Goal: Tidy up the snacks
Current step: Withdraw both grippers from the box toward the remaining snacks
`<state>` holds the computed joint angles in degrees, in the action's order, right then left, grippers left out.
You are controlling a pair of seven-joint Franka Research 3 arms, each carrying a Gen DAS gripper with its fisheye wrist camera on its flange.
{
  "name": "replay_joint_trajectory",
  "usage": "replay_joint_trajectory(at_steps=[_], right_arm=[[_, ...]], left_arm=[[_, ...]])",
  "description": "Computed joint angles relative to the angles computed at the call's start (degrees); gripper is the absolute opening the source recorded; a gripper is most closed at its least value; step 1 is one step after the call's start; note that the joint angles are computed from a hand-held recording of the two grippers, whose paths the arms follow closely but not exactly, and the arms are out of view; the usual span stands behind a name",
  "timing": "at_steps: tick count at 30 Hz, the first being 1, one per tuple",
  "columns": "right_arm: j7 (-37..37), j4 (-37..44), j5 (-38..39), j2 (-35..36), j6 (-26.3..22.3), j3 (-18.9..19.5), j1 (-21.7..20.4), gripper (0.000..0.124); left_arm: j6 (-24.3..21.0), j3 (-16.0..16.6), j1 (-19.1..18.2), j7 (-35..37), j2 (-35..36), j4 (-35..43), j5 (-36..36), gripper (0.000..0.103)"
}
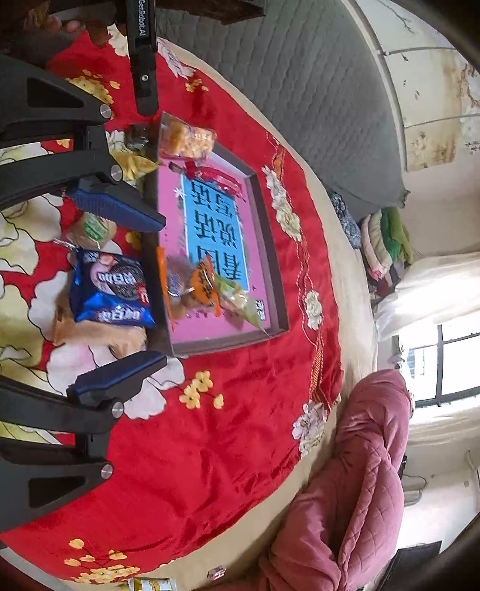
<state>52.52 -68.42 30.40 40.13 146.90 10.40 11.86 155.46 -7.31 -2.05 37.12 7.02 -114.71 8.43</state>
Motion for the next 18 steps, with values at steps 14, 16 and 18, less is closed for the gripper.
replay_joint_trajectory(at_steps=[14,16,18], right_arm=[[-0.2,-3.3,-1.0,-2.2,-1.2,-0.9,0.4,0.066],[0.1,-2.9,-1.5,-1.9,-2.0,-1.1,0.6,0.066],[0.7,-2.2,-2.5,-1.3,-2.8,-1.5,1.0,0.066]], left_arm=[[-1.0,-0.9,-0.5,2.1,0.2,0.3,-2.3,0.061],[-1.2,-1.1,-0.7,2.7,0.6,0.6,-3.0,0.061],[-1.6,-1.3,-0.8,3.3,1.1,1.2,-3.4,0.061]])
